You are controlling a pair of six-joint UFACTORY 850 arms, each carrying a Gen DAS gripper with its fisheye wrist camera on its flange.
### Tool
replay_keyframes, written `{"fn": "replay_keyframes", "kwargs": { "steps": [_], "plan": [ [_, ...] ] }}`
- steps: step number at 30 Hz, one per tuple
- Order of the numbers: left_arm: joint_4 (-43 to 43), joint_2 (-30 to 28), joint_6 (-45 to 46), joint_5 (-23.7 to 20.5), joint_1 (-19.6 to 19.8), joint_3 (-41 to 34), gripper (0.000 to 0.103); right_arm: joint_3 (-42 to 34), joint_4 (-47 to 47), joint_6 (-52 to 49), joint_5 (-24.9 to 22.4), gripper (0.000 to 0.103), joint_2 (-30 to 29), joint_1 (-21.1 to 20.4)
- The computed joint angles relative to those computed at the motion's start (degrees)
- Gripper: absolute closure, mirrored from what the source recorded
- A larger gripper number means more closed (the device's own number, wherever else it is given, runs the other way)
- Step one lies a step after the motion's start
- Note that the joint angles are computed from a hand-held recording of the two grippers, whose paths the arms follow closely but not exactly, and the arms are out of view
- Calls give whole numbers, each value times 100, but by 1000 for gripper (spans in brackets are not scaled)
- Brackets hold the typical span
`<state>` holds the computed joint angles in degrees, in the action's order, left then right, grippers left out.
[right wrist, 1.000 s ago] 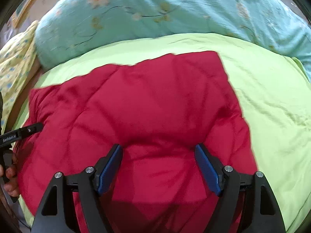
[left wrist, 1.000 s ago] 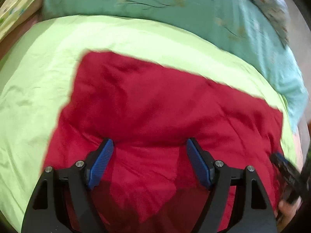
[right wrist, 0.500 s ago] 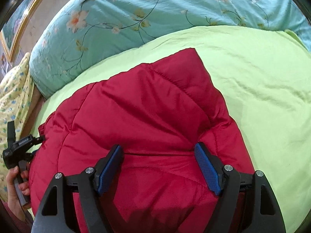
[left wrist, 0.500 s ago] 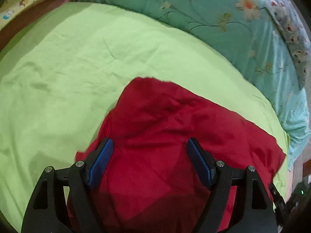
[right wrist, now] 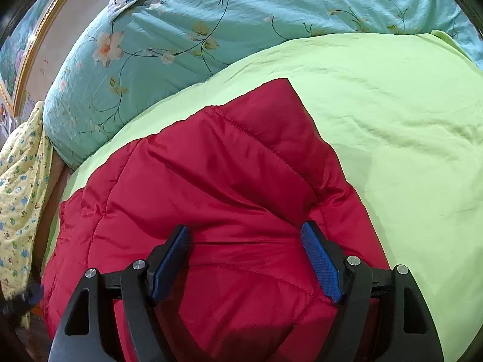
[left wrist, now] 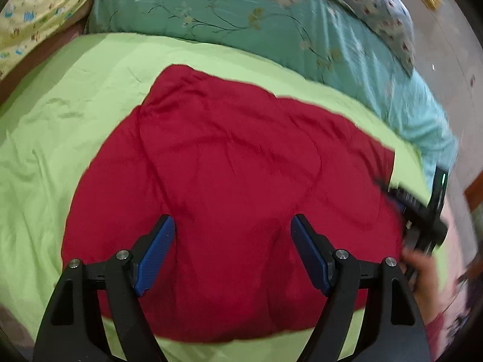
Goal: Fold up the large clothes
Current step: 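Press and smooth the folded red coat flat with both open tools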
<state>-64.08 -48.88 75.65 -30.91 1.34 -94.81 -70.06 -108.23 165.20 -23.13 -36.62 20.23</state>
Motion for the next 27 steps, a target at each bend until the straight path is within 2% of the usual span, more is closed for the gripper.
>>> {"fn": "replay_keyframes", "kwargs": {
  "steps": [2,4,10,12,14,18,21,24,27],
  "plan": [
    [-252,155,583,417,-87,370,20,8,36,-54,-25,25,7,9],
    [-255,140,680,629,-143,426,19,8,82,-120,-63,25,13,27],
    [-194,-31,535,659,-177,265,14,44,462,-501,-373,24,114,200],
    [-254,-22,581,722,-189,300,14,-16,1184,-1339,-724,24,176,411],
    [-211,-30,539,735,-195,290,14,-69,1523,-1934,-1017,22,228,605],
    [-242,-22,566,739,-189,313,14,-15,1201,-1899,-1253,22,390,1014],
    [-380,3,713,790,-192,373,14,-111,1450,-2193,-1387,22,339,1260],
    [-542,38,875,845,-201,442,13,-372,2204,-3093,-1314,21,185,1375],
    [-688,99,1039,918,-209,546,13,-644,3257,-4148,-1530,21,-11,1413]
  ]
}}
